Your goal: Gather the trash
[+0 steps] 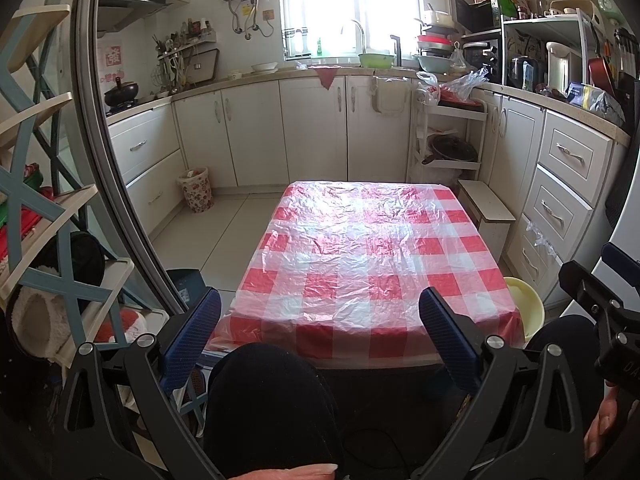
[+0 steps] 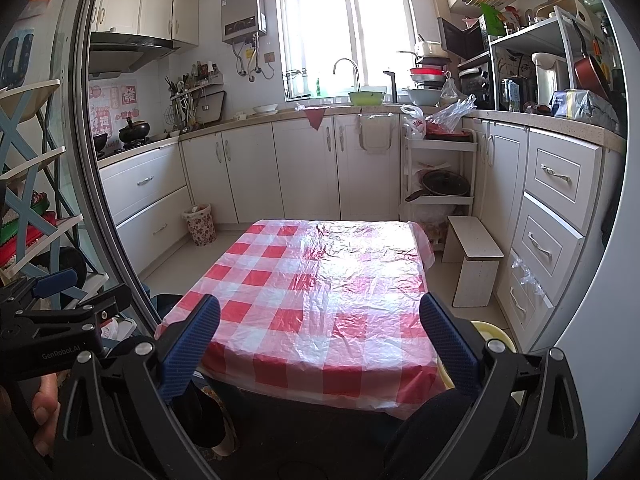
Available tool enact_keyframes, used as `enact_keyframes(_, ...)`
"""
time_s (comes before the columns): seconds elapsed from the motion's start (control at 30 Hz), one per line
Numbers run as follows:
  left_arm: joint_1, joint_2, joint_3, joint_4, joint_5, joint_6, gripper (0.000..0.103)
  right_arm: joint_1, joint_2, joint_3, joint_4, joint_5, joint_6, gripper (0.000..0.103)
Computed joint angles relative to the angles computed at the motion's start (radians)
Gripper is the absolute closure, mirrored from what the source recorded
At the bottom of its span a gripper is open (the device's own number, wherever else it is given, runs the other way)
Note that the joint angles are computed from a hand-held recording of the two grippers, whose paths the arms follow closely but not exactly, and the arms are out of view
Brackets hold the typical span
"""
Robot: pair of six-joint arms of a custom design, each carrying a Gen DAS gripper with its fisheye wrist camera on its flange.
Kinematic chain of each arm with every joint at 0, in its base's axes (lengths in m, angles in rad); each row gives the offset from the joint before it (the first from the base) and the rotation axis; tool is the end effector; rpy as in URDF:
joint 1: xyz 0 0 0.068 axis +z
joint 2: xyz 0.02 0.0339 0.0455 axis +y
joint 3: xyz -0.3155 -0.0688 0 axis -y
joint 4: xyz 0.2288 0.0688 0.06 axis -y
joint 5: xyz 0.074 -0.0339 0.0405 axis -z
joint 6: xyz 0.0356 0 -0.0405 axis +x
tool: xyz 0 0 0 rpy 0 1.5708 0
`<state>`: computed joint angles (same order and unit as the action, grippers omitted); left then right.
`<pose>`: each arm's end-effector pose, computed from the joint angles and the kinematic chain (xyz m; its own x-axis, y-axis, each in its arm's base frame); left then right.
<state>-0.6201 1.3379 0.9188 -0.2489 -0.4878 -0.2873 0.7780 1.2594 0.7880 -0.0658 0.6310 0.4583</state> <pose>0.2240 -0.1395 0.3169 -0.5440 0.0809 -0.8351 0.0623 0.9965 0.0560 0.1876 0.1554 0.3108 -0.4179 0.0897 -0.9041 -0.0232 0.9937 0.1094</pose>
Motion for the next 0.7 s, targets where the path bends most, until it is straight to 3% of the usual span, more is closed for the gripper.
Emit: enact_keyframes(0.7, 0.005, 0.004, -0.009, 0.011, 0.009, 0.003, 0.008, -0.002, 0.0, -0.001, 0.002, -0.002, -0.002, 0.007)
